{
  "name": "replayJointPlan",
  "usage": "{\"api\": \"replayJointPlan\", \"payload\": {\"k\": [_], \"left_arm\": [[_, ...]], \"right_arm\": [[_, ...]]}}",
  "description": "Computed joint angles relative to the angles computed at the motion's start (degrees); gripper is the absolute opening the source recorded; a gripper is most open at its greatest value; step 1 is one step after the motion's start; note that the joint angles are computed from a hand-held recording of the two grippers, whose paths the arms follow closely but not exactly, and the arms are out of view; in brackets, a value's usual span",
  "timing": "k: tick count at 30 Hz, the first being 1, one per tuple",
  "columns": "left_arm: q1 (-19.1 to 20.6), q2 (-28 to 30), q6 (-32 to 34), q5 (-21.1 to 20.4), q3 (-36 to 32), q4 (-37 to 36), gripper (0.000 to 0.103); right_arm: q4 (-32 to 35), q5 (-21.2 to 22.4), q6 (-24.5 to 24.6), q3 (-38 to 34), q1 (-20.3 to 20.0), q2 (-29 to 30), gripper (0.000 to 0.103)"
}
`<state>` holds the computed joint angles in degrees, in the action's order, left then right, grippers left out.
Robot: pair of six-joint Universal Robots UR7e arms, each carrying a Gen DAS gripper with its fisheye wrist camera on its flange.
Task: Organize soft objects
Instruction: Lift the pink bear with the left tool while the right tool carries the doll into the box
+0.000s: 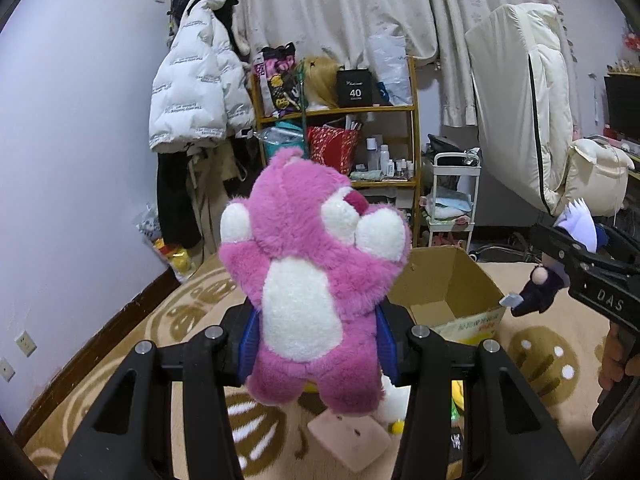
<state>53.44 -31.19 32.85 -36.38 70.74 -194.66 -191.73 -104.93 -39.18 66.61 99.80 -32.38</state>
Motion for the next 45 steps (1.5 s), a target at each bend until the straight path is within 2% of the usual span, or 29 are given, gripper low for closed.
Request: {"api": "replayJointPlan", "payload": {"k": [7, 12, 15, 16, 23, 30, 32, 36, 38, 42, 44, 45], "left_arm": [[1.8, 3.3, -1.0, -1.5, -6.7, 5.7, 0.047], [2.9, 4.8, -4.8, -2.9, -11.0, 11.8, 0.047], [4.1, 3.9, -11.4, -6.0, -12.1, 20.5, 0.047], [4.4, 4.1, -13.1, -6.5, -12.6, 21.3, 0.047], [5.5, 6.6, -14.7, -6.9, -17.8, 26.5, 0.048], [6.4, 8.2, -15.0, -6.6, -20.3, 30.7, 0.05], [6.4, 8.7, -15.3, -5.2, -20.9, 31.0, 0.055], [6.4, 9.8, -14.5, -1.7, -22.3, 32.6, 0.058], [6.4, 10.1, -15.1, -0.6, -22.8, 33.8, 0.065], [6.0, 9.9, -12.6, 0.0, -21.5, 29.7, 0.083], [5.7, 9.6, -12.0, 0.6, -20.7, 28.5, 0.086], [5.6, 9.2, -12.2, 0.9, -19.9, 28.2, 0.089]], "right_arm": [[3.8, 3.2, 2.7, -6.3, -1.4, 2.7, 0.073], [8.3, 4.3, 4.3, -11.5, -2.3, 5.0, 0.073], [10.9, 5.6, 5.6, -13.4, -2.9, 6.0, 0.073], [11.5, 5.7, 5.6, -14.3, -2.9, 6.5, 0.073], [15.7, 7.1, 2.5, -20.9, -3.0, 10.5, 0.074], [21.8, 8.1, 5.6, -23.8, -3.6, 11.9, 0.075], [22.7, 6.8, 5.1, -24.5, -3.5, 12.4, 0.076], [24.0, 6.5, 6.0, -24.6, -3.6, 12.4, 0.081], [24.5, 6.4, 6.4, -24.4, -3.6, 12.1, 0.085], [22.8, 6.1, 7.0, -21.8, -3.4, 10.6, 0.094], [22.2, 6.1, 7.7, -20.6, -3.3, 9.8, 0.103], [21.8, 6.3, 7.9, -19.8, -3.3, 9.3, 0.103]]}}
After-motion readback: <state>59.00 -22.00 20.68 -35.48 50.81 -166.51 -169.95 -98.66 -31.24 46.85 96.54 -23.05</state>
